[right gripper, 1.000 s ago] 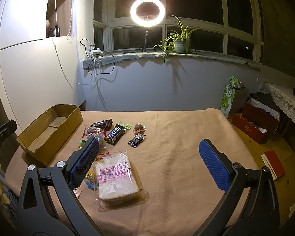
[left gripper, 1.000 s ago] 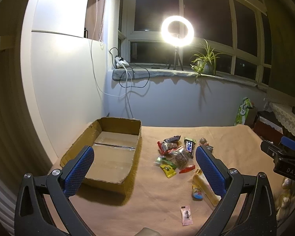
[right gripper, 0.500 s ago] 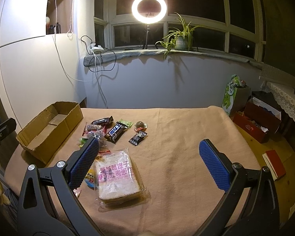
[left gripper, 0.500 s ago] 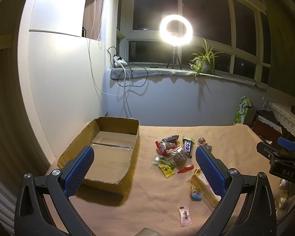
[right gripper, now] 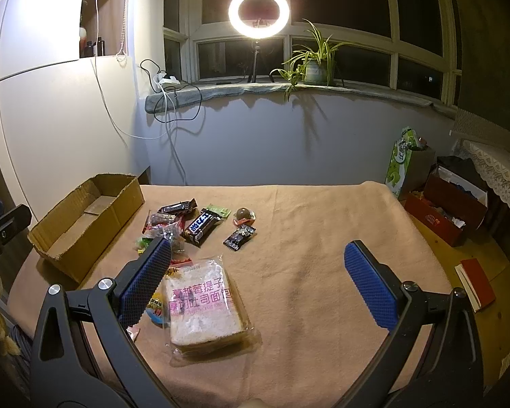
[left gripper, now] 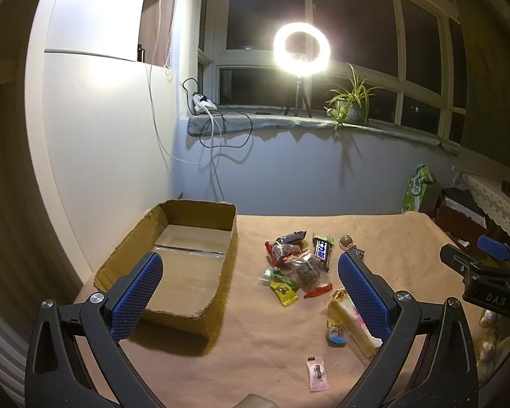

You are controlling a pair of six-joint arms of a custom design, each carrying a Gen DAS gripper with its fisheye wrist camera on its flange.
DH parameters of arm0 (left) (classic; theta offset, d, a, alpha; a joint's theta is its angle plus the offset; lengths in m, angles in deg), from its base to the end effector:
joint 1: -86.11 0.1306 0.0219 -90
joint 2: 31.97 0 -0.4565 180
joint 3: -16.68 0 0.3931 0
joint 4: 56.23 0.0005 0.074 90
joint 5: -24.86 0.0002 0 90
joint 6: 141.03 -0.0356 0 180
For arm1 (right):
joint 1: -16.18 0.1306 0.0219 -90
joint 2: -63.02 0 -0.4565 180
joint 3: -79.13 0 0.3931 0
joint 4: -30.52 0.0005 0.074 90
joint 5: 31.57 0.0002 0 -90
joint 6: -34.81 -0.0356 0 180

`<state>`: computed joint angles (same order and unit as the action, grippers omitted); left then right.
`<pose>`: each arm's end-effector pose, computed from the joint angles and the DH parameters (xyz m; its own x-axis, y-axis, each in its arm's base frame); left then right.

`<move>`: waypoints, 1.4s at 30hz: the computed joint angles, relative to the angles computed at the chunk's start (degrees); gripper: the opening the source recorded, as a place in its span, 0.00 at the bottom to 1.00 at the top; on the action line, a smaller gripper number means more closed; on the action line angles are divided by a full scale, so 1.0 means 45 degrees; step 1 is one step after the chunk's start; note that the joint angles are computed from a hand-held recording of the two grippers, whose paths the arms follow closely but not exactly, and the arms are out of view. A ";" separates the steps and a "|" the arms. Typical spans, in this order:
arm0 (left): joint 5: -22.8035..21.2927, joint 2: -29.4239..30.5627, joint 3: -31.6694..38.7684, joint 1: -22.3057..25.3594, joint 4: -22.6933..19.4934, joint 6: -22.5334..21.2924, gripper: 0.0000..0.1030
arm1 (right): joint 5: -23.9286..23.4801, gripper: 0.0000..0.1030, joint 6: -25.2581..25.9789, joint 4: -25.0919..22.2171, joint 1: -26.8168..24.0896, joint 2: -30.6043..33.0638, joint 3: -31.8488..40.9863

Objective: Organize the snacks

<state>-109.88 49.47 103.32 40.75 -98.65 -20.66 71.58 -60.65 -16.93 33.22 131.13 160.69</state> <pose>0.3157 -0.2847 0.5574 -0.4231 -0.0826 -0.9023 -0.1186 0.9923 -0.0353 0.3123 0.0867 0.5847 -0.5422 -0.0693 -0.8374 -0.0537 0.9974 -0.0478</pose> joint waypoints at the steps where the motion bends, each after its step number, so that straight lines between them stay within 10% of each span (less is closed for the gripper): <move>1: 0.0032 0.0010 0.0005 0.0020 -0.0007 0.0005 0.99 | -0.0002 1.00 -0.0004 -0.0012 0.0000 0.0002 0.0006; 31: 0.1584 0.0489 0.0306 0.0386 -0.0435 0.0287 0.99 | -0.1265 1.00 0.0020 -0.0864 -0.0821 0.0631 0.0305; 42: 0.4834 0.0847 -0.0119 0.0918 -0.0600 0.1568 0.99 | -0.5009 1.00 0.0918 -0.2338 -0.2204 0.1468 0.0382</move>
<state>-88.13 53.28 102.78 44.88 -101.35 -13.60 49.04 -56.52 -27.45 23.30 137.73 162.41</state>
